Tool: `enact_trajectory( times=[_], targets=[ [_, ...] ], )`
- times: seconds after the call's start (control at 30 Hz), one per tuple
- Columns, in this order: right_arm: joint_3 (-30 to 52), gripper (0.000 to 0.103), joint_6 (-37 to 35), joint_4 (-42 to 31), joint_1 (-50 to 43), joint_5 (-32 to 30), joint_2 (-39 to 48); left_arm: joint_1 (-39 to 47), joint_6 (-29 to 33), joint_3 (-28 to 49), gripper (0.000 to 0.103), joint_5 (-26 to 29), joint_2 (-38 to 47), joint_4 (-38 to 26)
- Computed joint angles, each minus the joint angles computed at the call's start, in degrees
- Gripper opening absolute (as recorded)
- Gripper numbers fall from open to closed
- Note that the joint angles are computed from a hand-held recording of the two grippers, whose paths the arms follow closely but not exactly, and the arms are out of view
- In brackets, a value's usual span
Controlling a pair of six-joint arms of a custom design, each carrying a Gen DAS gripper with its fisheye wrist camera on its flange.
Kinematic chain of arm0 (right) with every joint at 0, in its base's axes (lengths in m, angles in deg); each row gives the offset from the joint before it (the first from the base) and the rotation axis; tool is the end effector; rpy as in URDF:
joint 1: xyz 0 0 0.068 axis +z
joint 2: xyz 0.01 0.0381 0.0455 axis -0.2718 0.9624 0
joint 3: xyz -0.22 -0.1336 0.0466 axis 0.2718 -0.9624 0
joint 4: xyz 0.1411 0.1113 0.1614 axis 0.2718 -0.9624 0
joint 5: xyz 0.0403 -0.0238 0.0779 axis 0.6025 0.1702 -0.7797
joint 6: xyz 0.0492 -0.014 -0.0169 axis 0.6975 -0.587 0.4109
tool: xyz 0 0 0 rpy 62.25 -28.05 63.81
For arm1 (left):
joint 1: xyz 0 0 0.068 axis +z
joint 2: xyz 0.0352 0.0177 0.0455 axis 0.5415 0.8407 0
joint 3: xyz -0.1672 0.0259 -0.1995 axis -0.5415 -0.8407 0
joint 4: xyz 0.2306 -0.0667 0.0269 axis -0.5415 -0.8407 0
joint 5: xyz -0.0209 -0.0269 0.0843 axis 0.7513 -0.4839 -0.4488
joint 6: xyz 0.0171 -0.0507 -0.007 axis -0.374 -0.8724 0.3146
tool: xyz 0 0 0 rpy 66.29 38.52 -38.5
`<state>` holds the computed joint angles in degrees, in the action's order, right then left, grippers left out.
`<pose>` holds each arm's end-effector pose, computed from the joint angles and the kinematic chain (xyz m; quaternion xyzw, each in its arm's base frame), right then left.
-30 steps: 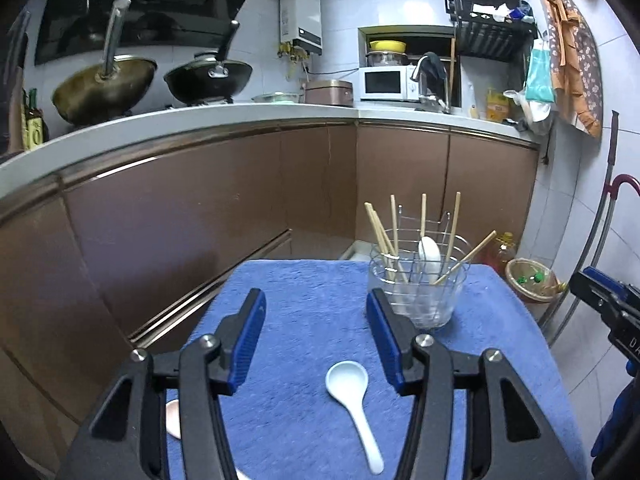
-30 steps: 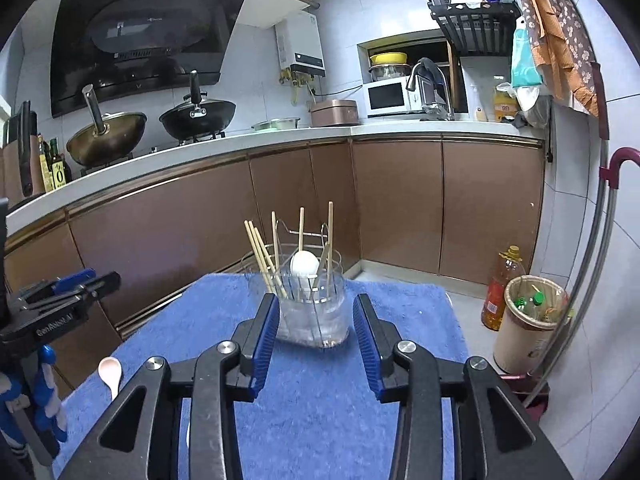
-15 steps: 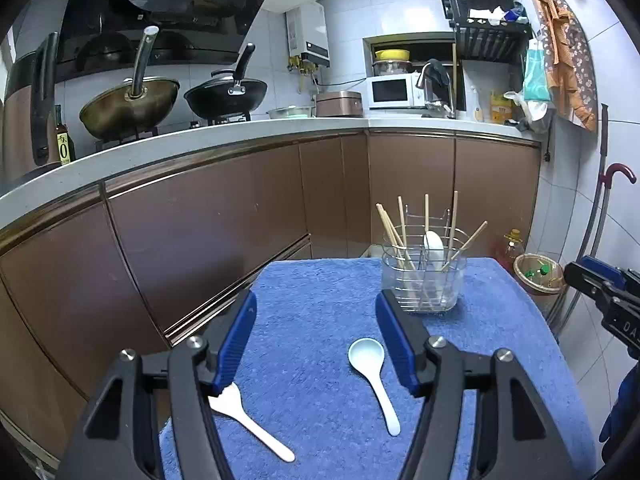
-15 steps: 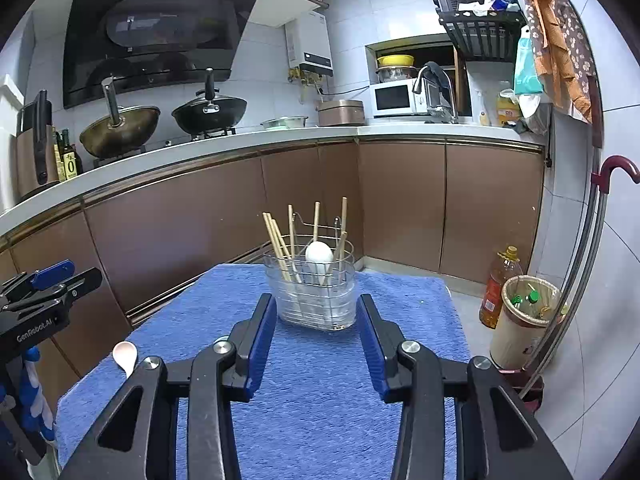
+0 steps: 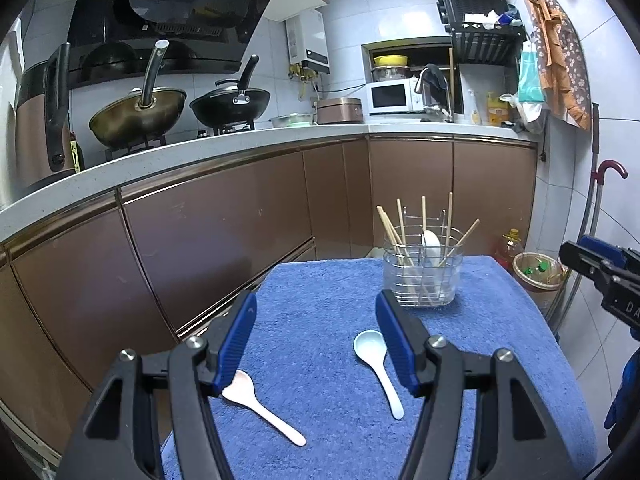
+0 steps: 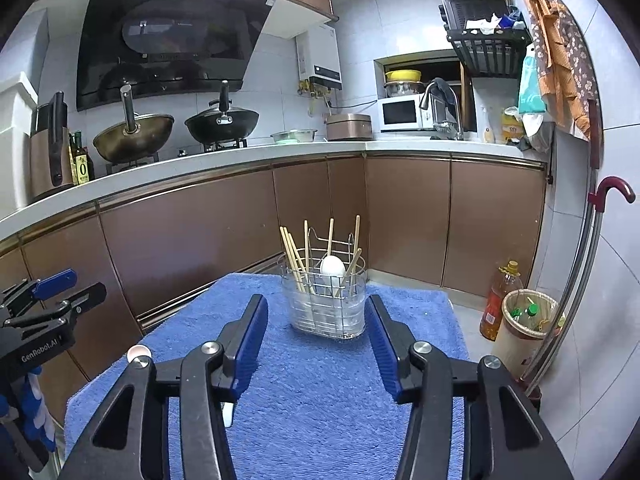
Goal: Organize utensils
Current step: 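Withdraw both open tools from the holder, then move both tools toward the two remaining spoons on the towel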
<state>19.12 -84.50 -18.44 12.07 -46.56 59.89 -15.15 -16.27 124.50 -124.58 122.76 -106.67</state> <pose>0.2391 0.1247 0.3270 -0.1484 0.8077 0.1462 0.5515 0.1795 -0.1552 0.3227 -0.0548 0.8285 0.1045 0.5474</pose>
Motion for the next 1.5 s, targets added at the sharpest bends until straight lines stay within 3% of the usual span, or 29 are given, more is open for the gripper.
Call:
enact_trajectory(
  times=[0.63,1.1,1.5],
  targets=[
    [-1.1,0.06,0.2,-0.5,3.1,2.5,-4.3,-7.8,-4.9,-1.1,0.06,-9.7,-3.5,-4.2],
    [-1.9,0.061,0.1,0.0,4.8,3.6,-5.5,-9.4,-8.3,0.9,0.06,-10.8,-2.2,-11.2],
    [-3.2,0.061,0.1,0.5,2.6,-0.2,-5.0,-9.8,-15.3,3.1,0.061,-10.3,1.4,-18.8]
  ],
)
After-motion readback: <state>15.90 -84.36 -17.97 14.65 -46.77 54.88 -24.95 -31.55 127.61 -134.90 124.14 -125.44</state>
